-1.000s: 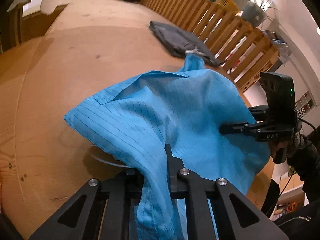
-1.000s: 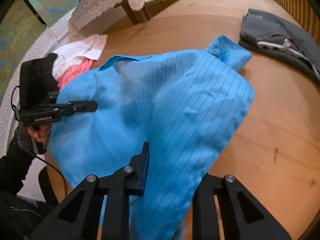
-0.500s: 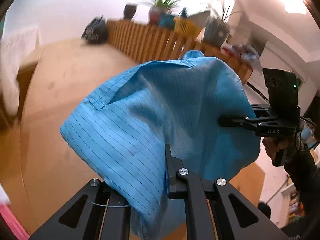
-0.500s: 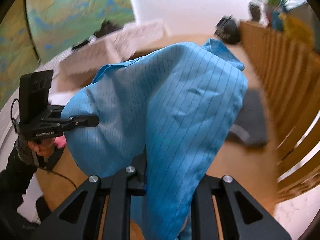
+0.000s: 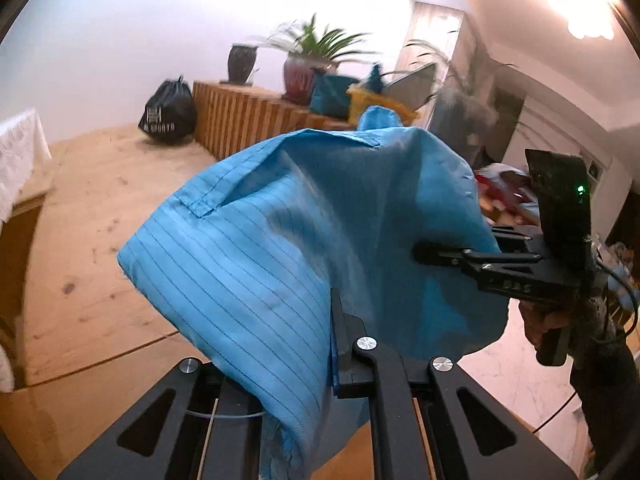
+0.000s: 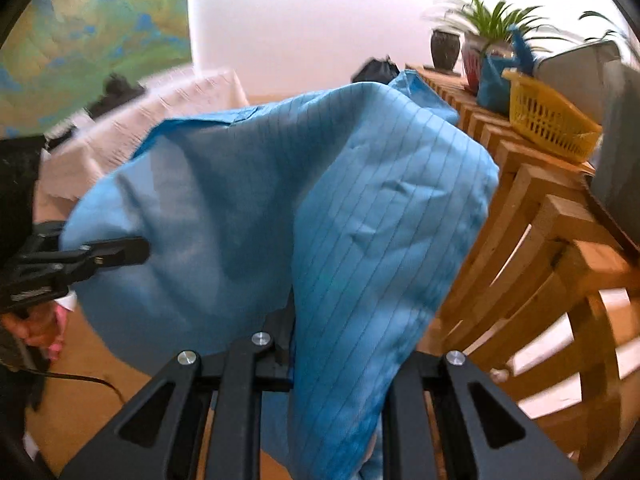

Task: Fold clothes
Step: 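Lift the folded jacket with both grippers and carry it toward the wooden railing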

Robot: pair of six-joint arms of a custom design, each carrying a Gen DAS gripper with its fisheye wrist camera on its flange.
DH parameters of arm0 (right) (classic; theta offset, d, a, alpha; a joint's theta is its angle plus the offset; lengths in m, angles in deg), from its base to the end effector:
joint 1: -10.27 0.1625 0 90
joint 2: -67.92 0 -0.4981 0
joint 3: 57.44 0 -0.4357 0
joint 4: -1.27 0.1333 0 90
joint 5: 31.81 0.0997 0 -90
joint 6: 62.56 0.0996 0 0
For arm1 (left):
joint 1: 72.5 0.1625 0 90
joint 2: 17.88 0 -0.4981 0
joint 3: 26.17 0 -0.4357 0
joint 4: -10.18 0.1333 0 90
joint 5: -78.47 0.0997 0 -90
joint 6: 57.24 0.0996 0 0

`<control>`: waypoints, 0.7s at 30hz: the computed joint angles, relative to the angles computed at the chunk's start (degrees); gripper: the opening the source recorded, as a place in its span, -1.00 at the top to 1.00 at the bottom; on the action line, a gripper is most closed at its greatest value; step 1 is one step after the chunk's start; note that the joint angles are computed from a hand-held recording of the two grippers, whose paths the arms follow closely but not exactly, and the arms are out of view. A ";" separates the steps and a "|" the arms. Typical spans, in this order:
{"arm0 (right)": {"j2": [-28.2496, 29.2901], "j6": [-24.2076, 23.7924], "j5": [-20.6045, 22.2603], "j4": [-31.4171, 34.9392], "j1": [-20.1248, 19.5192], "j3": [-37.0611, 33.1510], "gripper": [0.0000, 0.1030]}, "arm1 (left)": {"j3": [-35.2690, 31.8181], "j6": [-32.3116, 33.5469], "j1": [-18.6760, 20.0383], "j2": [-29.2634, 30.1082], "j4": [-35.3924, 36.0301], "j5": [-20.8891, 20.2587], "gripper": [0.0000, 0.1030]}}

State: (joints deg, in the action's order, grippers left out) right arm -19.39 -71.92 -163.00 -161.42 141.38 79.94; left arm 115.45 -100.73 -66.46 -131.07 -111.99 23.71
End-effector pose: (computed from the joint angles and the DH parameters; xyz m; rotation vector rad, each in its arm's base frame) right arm 0.3297 -0.2749 0.2951 0.8813 -2.3033 0.7259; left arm -0.2701 -0.2204 0.3383 0.9432 2.6429 -0.8397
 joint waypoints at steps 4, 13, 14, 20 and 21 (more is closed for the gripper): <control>7.41 -5.93 -3.68 -5.96 -7.15 0.16 0.69 | 3.24 6.30 7.11 5.56 -11.18 -3.54 0.83; 22.74 -14.51 -15.57 -16.99 -14.20 -1.19 -0.18 | 3.67 10.61 24.94 21.43 -23.01 -3.06 0.13; 24.40 -15.33 -18.58 -18.34 -14.49 -1.56 -0.20 | 2.58 7.95 26.33 22.93 -20.13 -1.23 0.06; 22.63 -12.29 -26.07 -19.66 -13.10 -1.21 -0.20 | 2.92 4.75 27.55 17.01 -20.35 1.64 0.13; 22.97 -14.44 -27.42 -22.78 -11.73 -1.01 -0.20 | 3.15 4.25 25.53 14.50 -17.74 3.47 0.13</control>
